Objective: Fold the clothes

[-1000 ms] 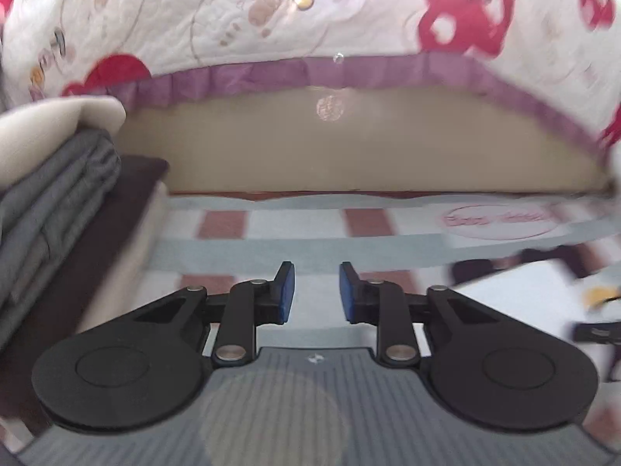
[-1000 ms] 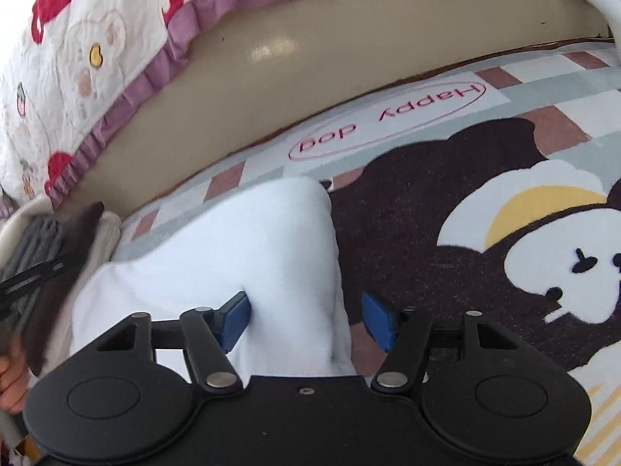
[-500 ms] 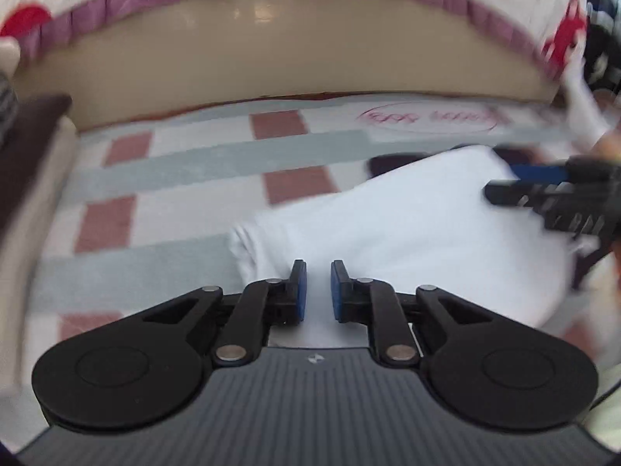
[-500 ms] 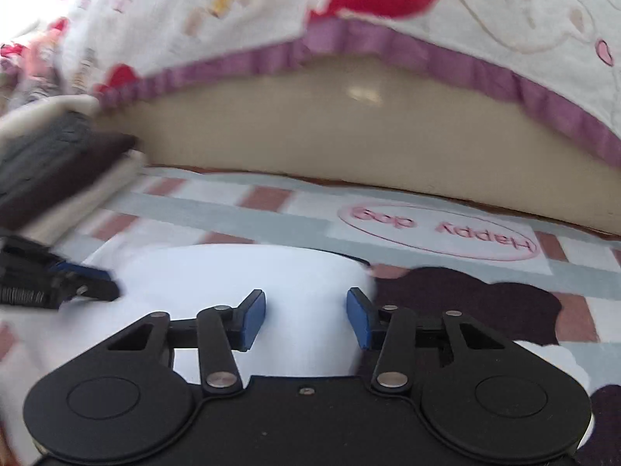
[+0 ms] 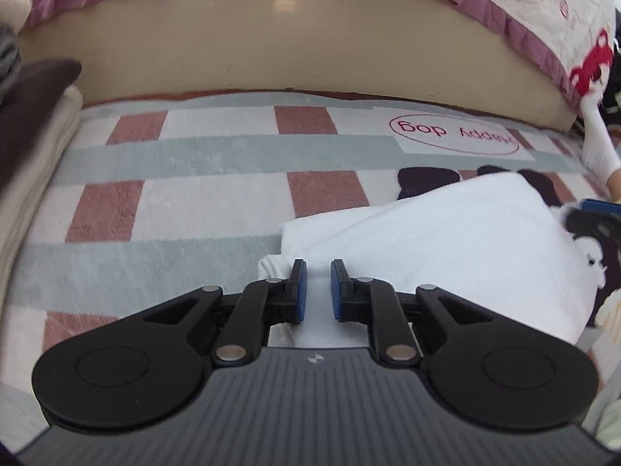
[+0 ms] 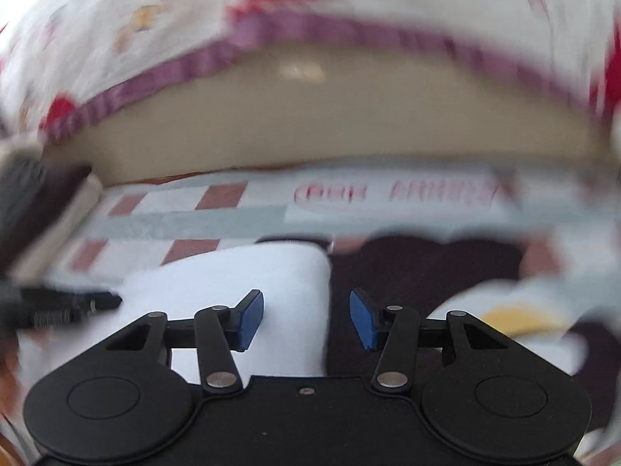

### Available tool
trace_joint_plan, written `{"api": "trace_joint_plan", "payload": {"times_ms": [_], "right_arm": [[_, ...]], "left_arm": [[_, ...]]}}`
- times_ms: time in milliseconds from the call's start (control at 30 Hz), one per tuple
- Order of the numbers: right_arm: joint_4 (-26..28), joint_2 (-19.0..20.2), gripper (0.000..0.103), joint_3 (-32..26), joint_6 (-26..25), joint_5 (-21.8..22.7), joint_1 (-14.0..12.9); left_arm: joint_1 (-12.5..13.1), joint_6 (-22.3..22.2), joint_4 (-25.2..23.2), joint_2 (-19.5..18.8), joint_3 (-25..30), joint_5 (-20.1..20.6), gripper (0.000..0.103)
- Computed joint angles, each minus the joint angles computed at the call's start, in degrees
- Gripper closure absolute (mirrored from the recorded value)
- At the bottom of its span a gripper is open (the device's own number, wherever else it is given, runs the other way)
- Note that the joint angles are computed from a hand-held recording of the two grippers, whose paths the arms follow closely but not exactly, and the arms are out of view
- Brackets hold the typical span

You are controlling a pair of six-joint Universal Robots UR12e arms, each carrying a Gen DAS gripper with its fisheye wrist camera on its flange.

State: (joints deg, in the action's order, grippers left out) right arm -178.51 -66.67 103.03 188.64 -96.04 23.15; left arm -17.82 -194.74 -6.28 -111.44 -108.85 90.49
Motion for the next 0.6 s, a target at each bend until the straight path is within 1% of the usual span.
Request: {"api": "trace_joint_plan", "payload": {"times_ms": [33, 67, 100, 133, 167, 200, 233, 267, 300, 400, 433, 467, 500, 533, 600], "right_arm": [[-2.2, -0.7, 0.048, 1.2, -3.9, 2.0, 0.2], [-2.8, -1.5, 0.049, 2.4, -8.6, 6.4, -0.2], [-1.9, -2.4, 0.048, 3.2, -14.6, 10.0, -0.4], [-0.2, -3.0, 0.047, 3.7, -20.6, 11.2, 0.1], [1.5, -3.4, 0.045, 4.0, -26.6, 10.0, 0.8], [2.5, -3.5, 0.041, 4.2, -32.6, 7.2, 1.7], [2.9, -3.3, 0.039, 4.5, -37.2, 4.3, 2.5], [3.1, -3.1, 0.039, 4.7, -40.7, 2.5, 2.9], [2.4, -2.8, 0.039, 5.0, -44.7, 0.8, 3.3], [-1.9, -0.5, 0.042, 5.4, -59.8, -5.4, 4.9], [-2.9, 0.2, 0.042, 5.4, -64.0, -6.9, 5.3], [-3.3, 0.6, 0.043, 5.3, -66.7, -7.7, 5.4], [-3.8, 1.1, 0.048, 5.3, -69.4, -8.4, 5.5], [-3.9, 1.2, 0.049, 5.3, -70.4, -8.9, 5.4], [-2.9, 0.4, 0.051, 5.6, -67.5, -8.8, 4.9]], "left_arm": [[0.3, -0.7, 0.0, 0.1, -0.1, -0.8, 0.089], [0.6, -1.3, 0.0, 0.2, -0.2, -1.6, 0.089], [0.9, -2.0, 0.0, 0.3, -0.3, -2.4, 0.089], [1.1, -2.3, 0.3, 0.3, -0.6, -3.0, 0.089], [1.2, -2.3, 0.5, 0.3, -0.7, -3.3, 0.089], [1.3, -2.4, 0.7, 0.3, -0.8, -3.7, 0.089], [1.4, -2.5, 0.7, 0.3, -0.8, -3.7, 0.089], [1.4, -2.5, 0.7, 0.3, -0.8, -3.8, 0.089], [1.3, -2.5, 0.6, 0.3, -0.7, -3.7, 0.089], [1.1, -2.3, 0.4, 0.2, -0.5, -3.1, 0.089], [1.1, -2.2, 0.5, 0.2, -0.5, -3.2, 0.089], [1.1, -2.2, 0.7, 0.2, -0.6, -3.2, 0.089], [1.2, -2.1, 0.8, 0.2, -0.7, -3.3, 0.089], [1.3, -2.4, 1.0, 0.3, -0.8, -3.7, 0.089], [1.6, -3.1, 0.9, 0.3, -1.0, -4.4, 0.089]]}}
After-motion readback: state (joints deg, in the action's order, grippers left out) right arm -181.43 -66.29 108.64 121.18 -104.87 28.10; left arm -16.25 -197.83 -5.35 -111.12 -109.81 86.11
